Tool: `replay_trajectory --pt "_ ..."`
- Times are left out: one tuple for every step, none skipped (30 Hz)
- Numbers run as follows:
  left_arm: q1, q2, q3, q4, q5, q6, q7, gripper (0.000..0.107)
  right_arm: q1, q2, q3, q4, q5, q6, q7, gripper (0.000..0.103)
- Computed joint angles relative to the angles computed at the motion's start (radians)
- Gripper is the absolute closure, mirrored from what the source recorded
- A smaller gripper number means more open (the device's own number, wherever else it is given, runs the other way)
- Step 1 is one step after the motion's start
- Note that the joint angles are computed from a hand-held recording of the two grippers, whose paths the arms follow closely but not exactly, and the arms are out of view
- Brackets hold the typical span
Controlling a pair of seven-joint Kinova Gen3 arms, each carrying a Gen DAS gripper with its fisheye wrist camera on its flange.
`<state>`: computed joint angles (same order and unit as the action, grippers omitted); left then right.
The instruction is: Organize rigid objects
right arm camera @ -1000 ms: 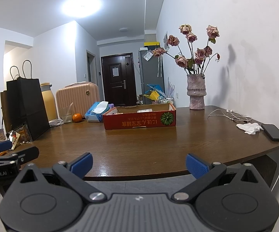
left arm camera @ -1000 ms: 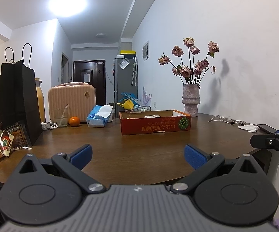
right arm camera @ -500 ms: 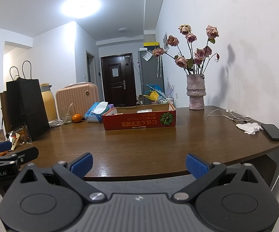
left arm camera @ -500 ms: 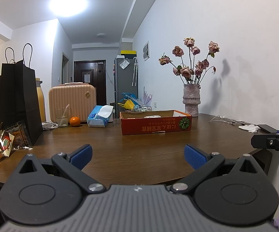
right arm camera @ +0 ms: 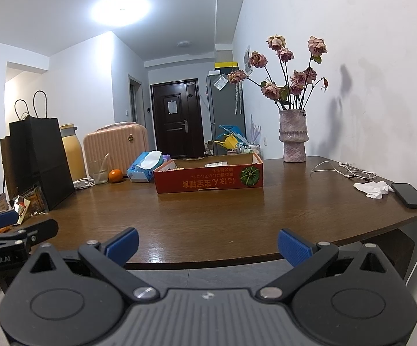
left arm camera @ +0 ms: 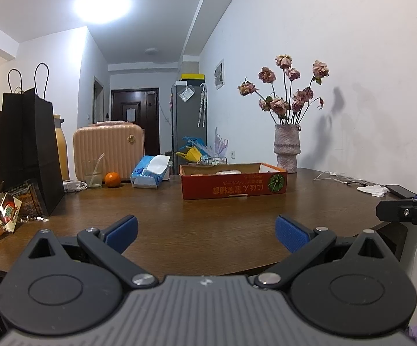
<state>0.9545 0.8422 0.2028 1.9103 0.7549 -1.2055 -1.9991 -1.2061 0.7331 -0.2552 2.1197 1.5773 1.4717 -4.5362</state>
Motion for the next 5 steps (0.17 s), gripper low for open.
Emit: replay_trajectory --pt "0.0 0.001 0.001 -0.001 0.0 0.0 0.001 0.004 0.0 0.0 0.0 0.0 0.0 0.0 0.0 0.0" --pt "0.003 0.003 0.0 -0.003 0.006 -0.006 0.0 0.004 0.0 0.001 -0.001 -0.001 0.0 0.0 0.0 0.0" --pt "0.005 0.005 0.0 -0.002 0.005 -0.011 0.001 0.004 0.0 0.001 -0.001 -0.001 0.0 0.0 0.0 0.0" --pt "0.002 0.004 0.001 0.003 -0.007 -0.01 0.006 0.004 0.0 0.001 -0.001 -0.001 0.0 0.0 0.0 0.0" --pt "0.003 0.004 0.001 0.005 -0.012 -0.011 0.006 0.004 0.0 0.0 0.0 0.0 0.0 0.0 0.0 0.0"
